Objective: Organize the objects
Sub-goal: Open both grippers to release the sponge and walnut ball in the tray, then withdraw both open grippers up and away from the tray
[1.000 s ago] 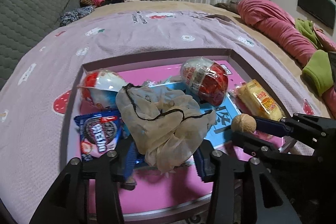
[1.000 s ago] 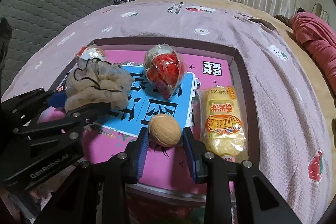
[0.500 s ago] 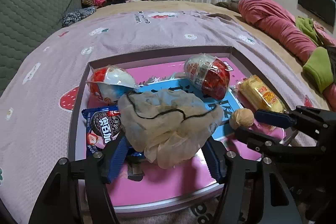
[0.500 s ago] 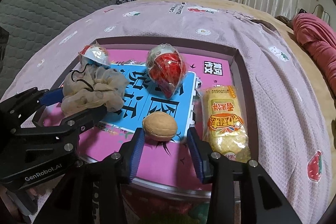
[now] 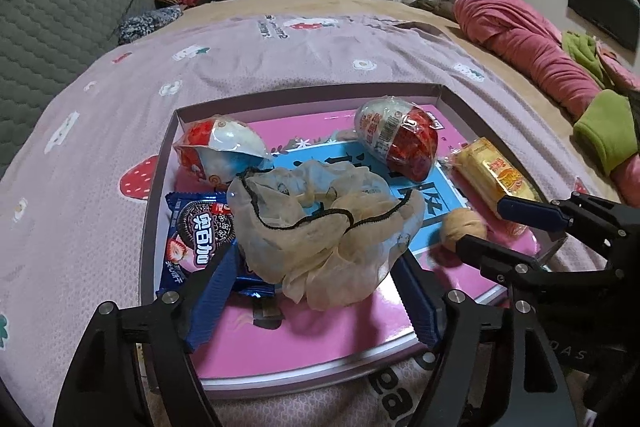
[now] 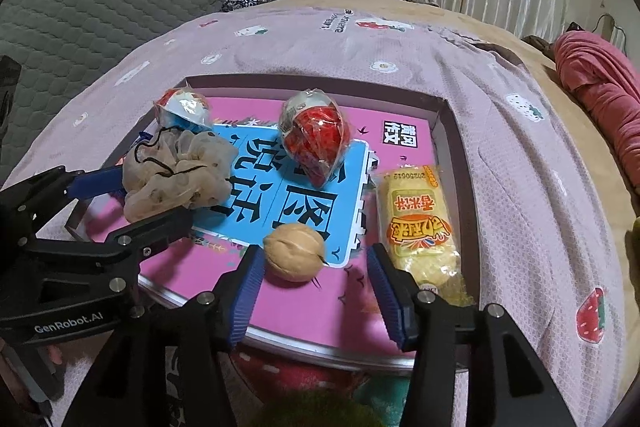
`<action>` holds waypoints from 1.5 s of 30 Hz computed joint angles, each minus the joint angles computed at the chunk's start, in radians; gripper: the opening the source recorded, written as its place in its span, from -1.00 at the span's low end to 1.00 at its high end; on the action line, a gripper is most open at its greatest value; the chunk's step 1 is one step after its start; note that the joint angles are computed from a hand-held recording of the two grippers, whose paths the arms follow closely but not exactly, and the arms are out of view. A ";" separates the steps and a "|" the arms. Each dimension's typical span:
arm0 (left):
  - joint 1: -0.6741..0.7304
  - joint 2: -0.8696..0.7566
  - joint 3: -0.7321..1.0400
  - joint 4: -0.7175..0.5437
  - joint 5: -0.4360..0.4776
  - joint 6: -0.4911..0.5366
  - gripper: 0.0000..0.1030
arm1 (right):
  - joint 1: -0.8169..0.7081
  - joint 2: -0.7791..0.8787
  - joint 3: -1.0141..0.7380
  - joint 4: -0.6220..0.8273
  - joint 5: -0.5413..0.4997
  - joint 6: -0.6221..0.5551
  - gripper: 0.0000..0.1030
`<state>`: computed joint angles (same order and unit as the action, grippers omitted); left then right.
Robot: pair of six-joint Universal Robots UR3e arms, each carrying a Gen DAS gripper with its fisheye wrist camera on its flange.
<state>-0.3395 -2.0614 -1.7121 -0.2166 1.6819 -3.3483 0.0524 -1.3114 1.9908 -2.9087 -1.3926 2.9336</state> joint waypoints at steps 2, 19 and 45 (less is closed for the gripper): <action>0.002 0.006 -0.006 0.001 -0.003 -0.002 0.54 | 0.000 -0.005 0.005 -0.002 0.001 -0.002 0.06; 0.017 0.077 -0.073 0.022 -0.035 -0.021 0.65 | -0.019 -0.067 0.047 -0.002 -0.005 0.012 0.47; -0.071 0.274 -0.194 -0.090 0.125 -0.119 0.97 | -0.050 -0.362 0.147 0.161 -0.003 0.015 0.71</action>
